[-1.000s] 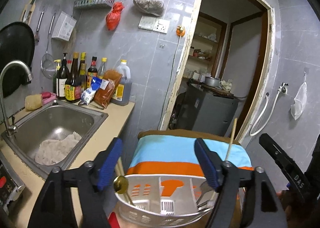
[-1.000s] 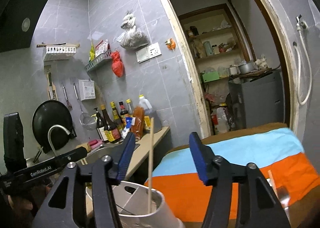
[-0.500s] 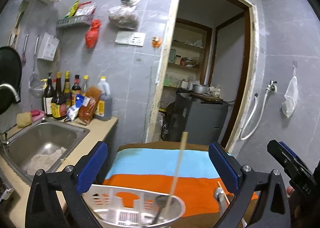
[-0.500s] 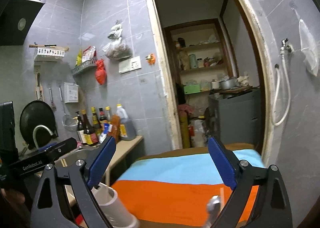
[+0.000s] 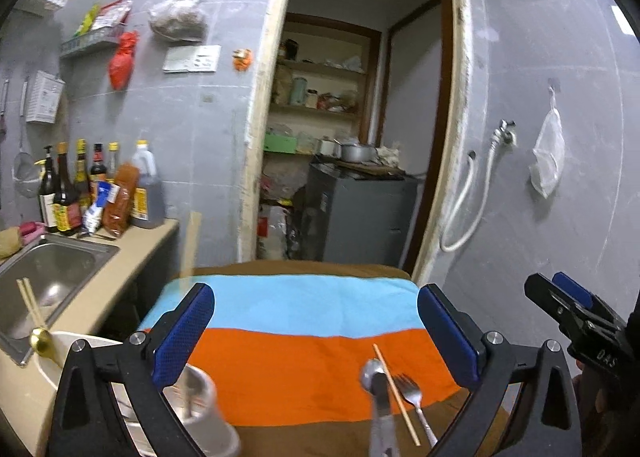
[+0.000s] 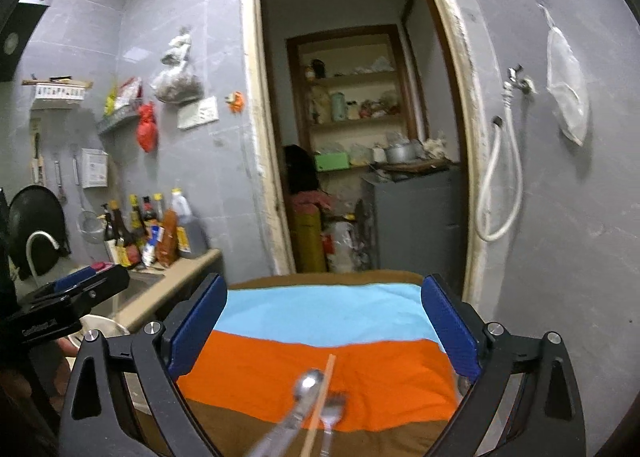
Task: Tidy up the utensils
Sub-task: 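Move both open tools back to the remaining utensils on the cloth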
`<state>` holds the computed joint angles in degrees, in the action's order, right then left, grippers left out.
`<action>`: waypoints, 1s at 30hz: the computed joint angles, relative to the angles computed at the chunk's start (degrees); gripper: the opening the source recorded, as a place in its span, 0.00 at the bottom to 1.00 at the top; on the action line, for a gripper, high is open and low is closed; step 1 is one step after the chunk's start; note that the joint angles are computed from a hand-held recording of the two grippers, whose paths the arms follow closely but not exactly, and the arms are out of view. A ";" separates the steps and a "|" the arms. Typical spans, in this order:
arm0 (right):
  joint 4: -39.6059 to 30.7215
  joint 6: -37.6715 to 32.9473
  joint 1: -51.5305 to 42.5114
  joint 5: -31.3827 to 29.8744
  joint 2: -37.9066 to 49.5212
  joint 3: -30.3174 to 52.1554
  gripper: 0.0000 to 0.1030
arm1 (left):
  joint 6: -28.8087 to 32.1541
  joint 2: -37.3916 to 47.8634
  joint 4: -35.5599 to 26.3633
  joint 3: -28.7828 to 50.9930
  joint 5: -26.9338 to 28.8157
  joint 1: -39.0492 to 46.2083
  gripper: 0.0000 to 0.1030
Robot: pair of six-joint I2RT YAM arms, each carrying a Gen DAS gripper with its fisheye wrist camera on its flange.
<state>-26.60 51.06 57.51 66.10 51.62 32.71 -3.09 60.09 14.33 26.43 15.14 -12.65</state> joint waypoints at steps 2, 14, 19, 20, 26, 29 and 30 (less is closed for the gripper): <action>-1.41 -0.46 -1.67 -1.52 -3.74 -2.33 0.93 | -0.24 0.83 0.98 -0.44 -2.62 -3.14 0.99; 0.97 -8.24 -14.71 -13.50 -17.82 -13.92 0.93 | -0.26 12.27 6.09 0.51 -10.10 -13.44 0.99; 4.97 -10.82 -21.03 -21.21 -20.17 -19.31 0.93 | 1.13 18.29 6.70 2.14 -9.01 -13.30 0.99; 5.87 -11.07 -21.85 -22.31 -20.14 -20.20 0.93 | 1.29 19.85 6.58 2.73 -8.39 -12.99 0.99; 16.88 -13.62 -29.59 -33.23 -14.58 -25.62 0.92 | 1.42 27.21 6.44 5.92 -6.10 -11.41 0.97; 25.41 -14.83 -31.43 -37.58 -7.15 -27.43 0.85 | 1.38 30.66 5.17 8.18 -3.94 -10.30 0.89; 27.81 -15.12 -31.87 -38.74 -4.45 -27.45 0.79 | 1.46 32.34 4.10 9.41 -2.90 -9.81 0.85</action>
<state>1.21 35.95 25.64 27.35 47.18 5.27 -1.64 92.43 18.43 35.84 12.25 -22.45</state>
